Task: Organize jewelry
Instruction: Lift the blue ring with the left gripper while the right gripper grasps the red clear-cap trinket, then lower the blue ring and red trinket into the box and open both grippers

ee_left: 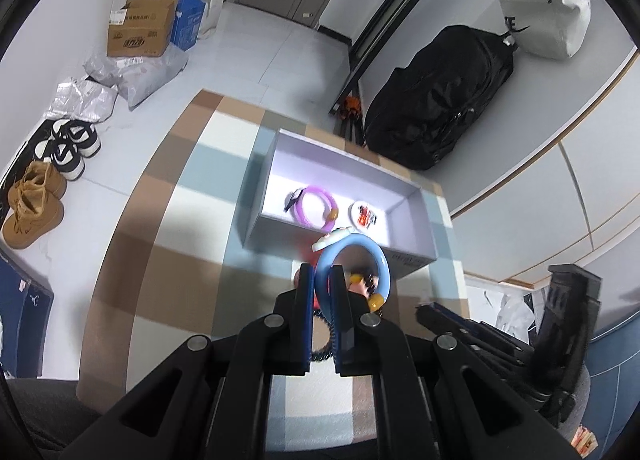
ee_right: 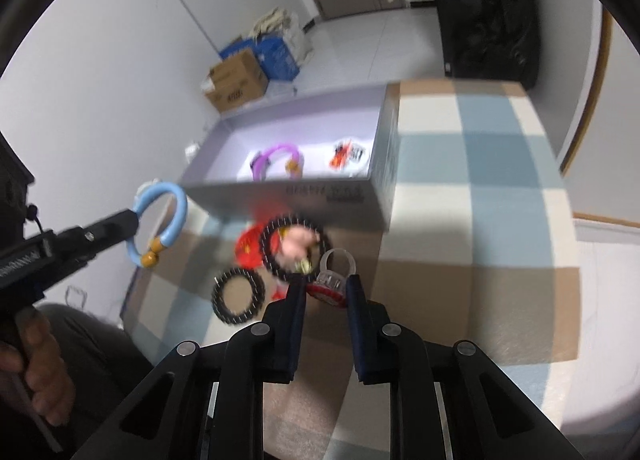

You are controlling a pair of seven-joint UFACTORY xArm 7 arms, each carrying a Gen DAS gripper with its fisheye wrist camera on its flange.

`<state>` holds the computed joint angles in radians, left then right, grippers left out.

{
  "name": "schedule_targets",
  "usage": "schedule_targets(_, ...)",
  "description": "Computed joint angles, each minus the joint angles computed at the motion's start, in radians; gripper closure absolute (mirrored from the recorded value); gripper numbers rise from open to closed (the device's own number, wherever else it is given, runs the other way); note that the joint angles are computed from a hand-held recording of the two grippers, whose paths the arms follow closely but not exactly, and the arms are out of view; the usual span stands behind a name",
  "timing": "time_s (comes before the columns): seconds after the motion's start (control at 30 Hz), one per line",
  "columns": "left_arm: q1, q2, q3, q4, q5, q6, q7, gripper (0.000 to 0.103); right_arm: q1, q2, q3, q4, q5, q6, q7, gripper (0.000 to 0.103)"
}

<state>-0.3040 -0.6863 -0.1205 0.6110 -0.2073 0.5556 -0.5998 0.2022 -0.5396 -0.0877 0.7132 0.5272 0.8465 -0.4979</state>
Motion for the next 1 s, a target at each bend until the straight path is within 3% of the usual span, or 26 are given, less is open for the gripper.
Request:
schedule_targets(0.3,0.001,0.052,0.010,0.025,0.001,-0.086,0.024,0.100,0.063,-0.048,-0.062,0.045,0.163,-0.035,-0.131,0.084)
schedule_targets(0.63,0.036,0.146,-0.009,0.086,0.049,-0.134,0.024,0.100,0.088,0.073,-0.034,0.128,0.277,-0.075,-0.152,0.084)
schedule_targets(1.0,0.026,0.228,0.027,0.135,0.035,-0.139,0.087,0.100,0.066,0.207,0.000,0.223,0.388,-0.091,-0.212,0.084)
